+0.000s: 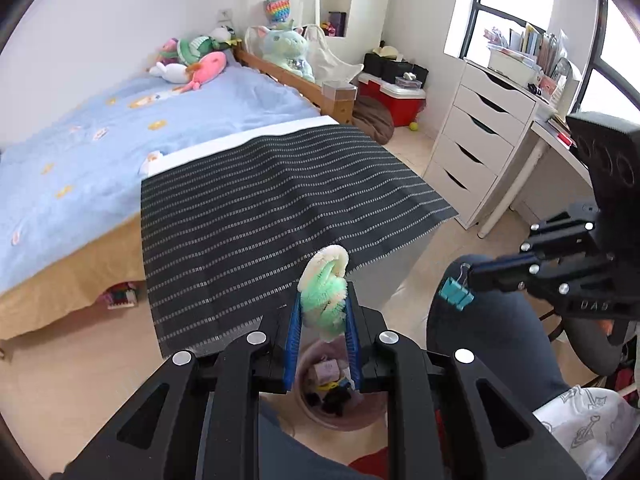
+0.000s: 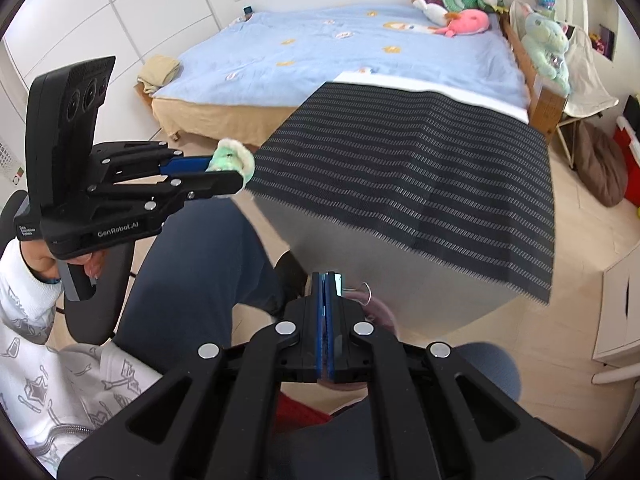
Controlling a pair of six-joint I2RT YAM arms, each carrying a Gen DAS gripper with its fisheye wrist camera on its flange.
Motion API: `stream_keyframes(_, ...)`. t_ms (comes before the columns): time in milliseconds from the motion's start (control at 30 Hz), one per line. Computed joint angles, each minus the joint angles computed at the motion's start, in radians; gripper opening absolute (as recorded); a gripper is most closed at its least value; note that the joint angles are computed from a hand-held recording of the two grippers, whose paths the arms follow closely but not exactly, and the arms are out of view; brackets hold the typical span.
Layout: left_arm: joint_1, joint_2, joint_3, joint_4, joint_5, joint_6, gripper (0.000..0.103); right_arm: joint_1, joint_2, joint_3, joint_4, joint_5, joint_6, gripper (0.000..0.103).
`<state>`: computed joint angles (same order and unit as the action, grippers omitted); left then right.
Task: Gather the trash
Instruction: 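Open the right tool over the pink bin to drop the teal clip, then open the left tool over the pink bin to drop the sock bundle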
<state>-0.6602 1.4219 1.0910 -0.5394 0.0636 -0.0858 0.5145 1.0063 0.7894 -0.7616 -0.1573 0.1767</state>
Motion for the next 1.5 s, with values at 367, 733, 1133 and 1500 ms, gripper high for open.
stream_keyframes(367,-0.01,-0.022,-0.024,-0.002,-0.004,-0.012,0.019,-0.01,0.007,-0.048,0.062,-0.018,0.042,0.076)
stream_keyframes(733,-0.012,-0.002,-0.001,-0.019,0.016,0.0,0.02,-0.045,-0.035,-0.051,0.07,0.038,0.067,0.097)
stream_keyframes(1133,-0.047,-0.004,0.013,-0.031,0.023,0.025,0.02,-0.084,-0.048,0.003,-0.003,0.093,0.07,0.098)
stream_keyframes(1500,-0.084,-0.006,0.043,-0.05,0.008,0.034,0.05,-0.182,-0.096,-0.002,-0.008,0.057,0.051,0.098)
